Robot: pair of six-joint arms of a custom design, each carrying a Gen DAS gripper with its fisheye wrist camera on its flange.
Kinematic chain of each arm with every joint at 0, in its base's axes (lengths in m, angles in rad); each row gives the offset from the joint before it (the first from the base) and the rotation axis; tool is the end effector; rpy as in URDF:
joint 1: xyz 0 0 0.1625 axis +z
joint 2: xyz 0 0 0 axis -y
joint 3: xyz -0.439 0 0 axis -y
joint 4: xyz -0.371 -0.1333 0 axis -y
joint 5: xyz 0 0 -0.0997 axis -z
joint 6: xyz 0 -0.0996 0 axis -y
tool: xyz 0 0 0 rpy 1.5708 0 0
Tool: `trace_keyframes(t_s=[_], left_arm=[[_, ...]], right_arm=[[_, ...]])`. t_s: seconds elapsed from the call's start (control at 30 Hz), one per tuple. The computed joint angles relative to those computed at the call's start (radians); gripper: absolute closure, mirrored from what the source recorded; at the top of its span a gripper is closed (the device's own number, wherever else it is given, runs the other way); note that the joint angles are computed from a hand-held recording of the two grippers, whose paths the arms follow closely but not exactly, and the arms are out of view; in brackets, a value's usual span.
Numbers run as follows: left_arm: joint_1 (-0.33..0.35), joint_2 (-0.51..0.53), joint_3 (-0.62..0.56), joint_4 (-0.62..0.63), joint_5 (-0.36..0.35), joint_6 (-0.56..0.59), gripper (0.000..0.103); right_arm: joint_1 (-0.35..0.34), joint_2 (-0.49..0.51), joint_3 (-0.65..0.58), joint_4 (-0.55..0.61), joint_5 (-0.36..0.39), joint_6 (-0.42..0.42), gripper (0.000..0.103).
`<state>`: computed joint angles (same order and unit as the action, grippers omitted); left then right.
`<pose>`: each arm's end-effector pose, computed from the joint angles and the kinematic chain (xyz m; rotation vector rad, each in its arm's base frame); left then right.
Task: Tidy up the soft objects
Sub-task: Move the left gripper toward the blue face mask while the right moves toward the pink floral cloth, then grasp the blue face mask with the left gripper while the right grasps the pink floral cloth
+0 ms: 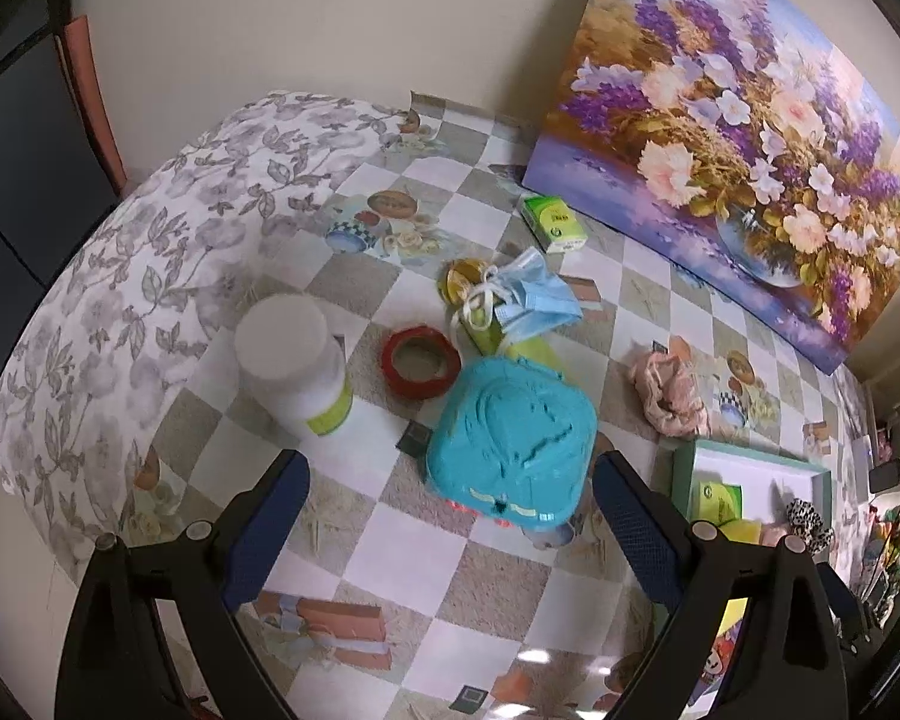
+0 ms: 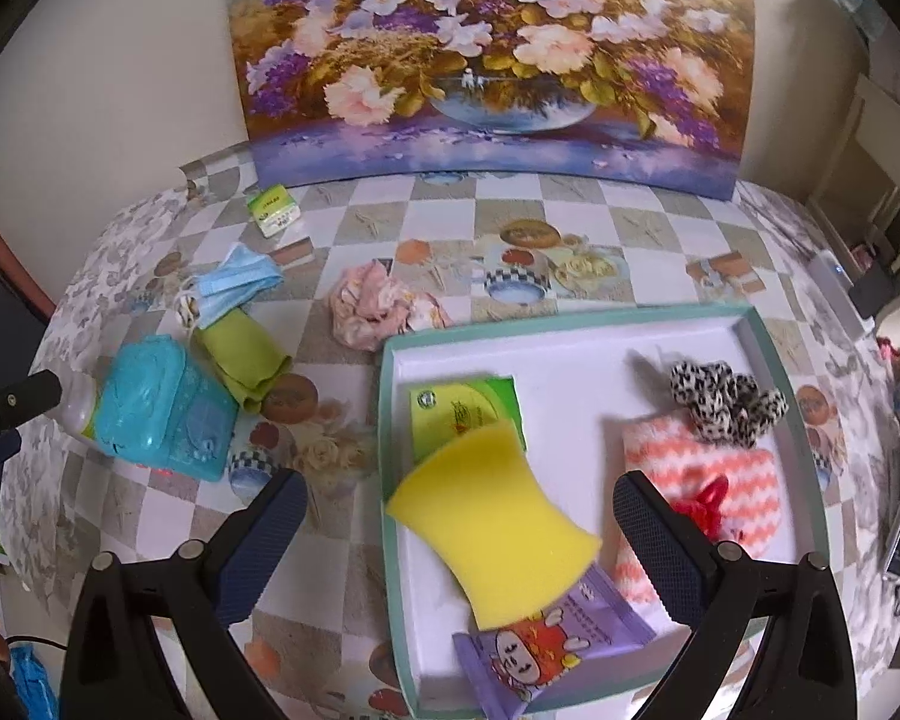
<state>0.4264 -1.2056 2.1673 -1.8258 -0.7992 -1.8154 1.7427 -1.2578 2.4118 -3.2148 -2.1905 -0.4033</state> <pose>-0.2790 -0.3494 0.1492 -0.4226 2.2357 -0.8348 0.1447 -0.3925 0.2163 0.5023 -2.3832 0.5132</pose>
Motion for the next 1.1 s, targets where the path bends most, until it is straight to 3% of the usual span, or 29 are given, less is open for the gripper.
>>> trace_keyframes(t_s=[0.2,0.3,0.47,0.67,1.1], left_arm=[[0.072,-0.030,-0.003,-0.088,0.024,0.172,0.008],[0.110,-0.029,-0.039,-0.038,0.041,0.221,0.008],[0.193,-0.030,-0.043,-0.213,0.048,0.397,0.008],[0.289,0.065,-0.153,-0.207,0.029,0.567,0.008],[0.447,0.261,-0.348,-0.116,-0.033,0.712,0.008]], right_arm=[[0.009,0.034,-0.076,0.063,0.029,0.019,0.000],[0.008,0.058,-0.121,0.096,0.040,0.025,0.000],[0.006,0.109,-0.200,0.144,0.047,0.034,0.000],[-0.019,0.180,-0.294,0.249,0.069,0.033,0.000],[-0.064,0.330,-0.425,0.378,0.025,0.020,0.000]])
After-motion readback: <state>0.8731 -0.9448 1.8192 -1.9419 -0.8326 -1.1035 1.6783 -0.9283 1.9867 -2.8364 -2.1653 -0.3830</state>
